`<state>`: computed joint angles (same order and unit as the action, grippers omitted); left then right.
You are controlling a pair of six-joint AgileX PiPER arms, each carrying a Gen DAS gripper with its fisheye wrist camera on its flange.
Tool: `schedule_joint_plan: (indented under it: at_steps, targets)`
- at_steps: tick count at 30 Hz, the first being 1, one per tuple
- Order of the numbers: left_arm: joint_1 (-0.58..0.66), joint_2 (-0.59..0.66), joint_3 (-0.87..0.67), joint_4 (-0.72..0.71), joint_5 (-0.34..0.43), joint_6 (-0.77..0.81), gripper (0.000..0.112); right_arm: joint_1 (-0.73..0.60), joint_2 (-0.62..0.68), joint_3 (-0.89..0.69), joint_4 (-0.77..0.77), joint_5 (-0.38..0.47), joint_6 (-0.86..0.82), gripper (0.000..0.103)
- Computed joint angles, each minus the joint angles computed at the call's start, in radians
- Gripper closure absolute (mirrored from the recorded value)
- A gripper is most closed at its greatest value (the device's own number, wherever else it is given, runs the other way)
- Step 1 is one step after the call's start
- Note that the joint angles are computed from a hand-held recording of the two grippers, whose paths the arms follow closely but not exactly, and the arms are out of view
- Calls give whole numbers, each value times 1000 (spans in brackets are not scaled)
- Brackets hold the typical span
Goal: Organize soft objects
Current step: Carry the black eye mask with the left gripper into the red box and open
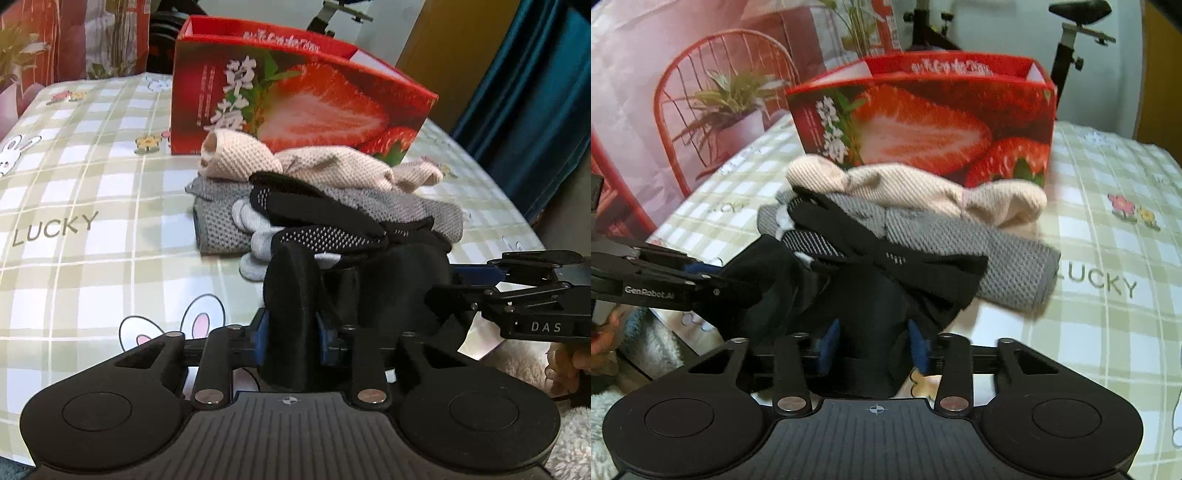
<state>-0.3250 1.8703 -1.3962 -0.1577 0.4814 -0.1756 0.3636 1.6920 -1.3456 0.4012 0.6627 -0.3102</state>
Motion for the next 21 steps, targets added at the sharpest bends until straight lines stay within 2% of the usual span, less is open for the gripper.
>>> schedule_joint_plan:
  at_steps: [2,5,13,21]
  targets:
    - [3,-17,24,-14,-32,10,90,-6,-8,0,35,-5,-38,84]
    - [0,-44,53,-13,-78,14,91,-23,-16,-7,103,-4,-101,90]
    - [3,-97,60,21,-140,14,92,-36,-21,-94,164,5,-172,92]
    - [22,-136,-26,74,-150,-1,92,-59,26,-307,165,58,-232,93]
